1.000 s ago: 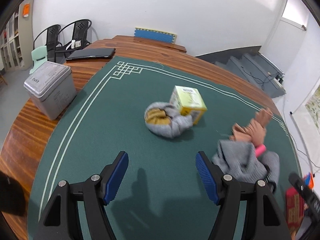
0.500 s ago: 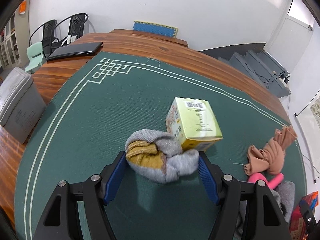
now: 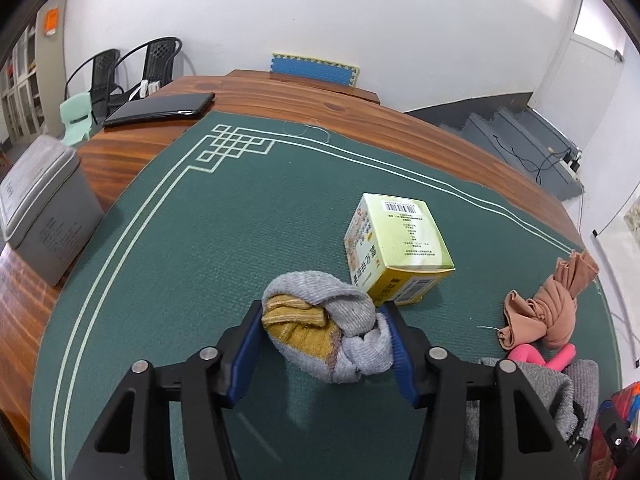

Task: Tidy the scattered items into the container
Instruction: 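Grasp the rolled grey sock with the left tool while the right tool grasps the grey sock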

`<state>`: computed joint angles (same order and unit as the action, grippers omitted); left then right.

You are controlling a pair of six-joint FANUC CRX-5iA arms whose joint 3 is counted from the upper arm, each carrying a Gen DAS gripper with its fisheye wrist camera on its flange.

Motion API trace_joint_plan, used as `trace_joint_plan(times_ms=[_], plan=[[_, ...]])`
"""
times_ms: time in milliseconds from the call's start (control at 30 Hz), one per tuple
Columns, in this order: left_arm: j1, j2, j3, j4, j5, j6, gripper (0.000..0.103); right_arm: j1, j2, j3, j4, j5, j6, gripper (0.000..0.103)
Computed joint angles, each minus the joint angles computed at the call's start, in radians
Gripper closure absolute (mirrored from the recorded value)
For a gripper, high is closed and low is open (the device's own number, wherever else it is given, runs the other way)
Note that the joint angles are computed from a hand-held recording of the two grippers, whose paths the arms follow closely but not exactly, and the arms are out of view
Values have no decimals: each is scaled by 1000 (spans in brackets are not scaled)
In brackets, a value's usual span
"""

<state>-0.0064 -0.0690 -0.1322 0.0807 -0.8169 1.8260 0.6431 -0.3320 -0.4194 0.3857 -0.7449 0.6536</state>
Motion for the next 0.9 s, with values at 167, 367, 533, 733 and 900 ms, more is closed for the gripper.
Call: trace_joint_plan(times_ms=[167,367,533,733,900], plan=[[-7,-54,-21,1,25,2,47,-32,7,22,-96,10,55,22],[-66,-91,-1,-61,40,22,47,-95,29,80,-289,35,183,22],[-93,-87,13,-80,30,26,47,-149,90,171,-468,-2,293,22],[-87,-87,9,-57,30,15,47,-136,144,211,-504,-9,322,22],[-89,-90,8,-58,27,17,47,-97,139,177,-418,19,294,38]])
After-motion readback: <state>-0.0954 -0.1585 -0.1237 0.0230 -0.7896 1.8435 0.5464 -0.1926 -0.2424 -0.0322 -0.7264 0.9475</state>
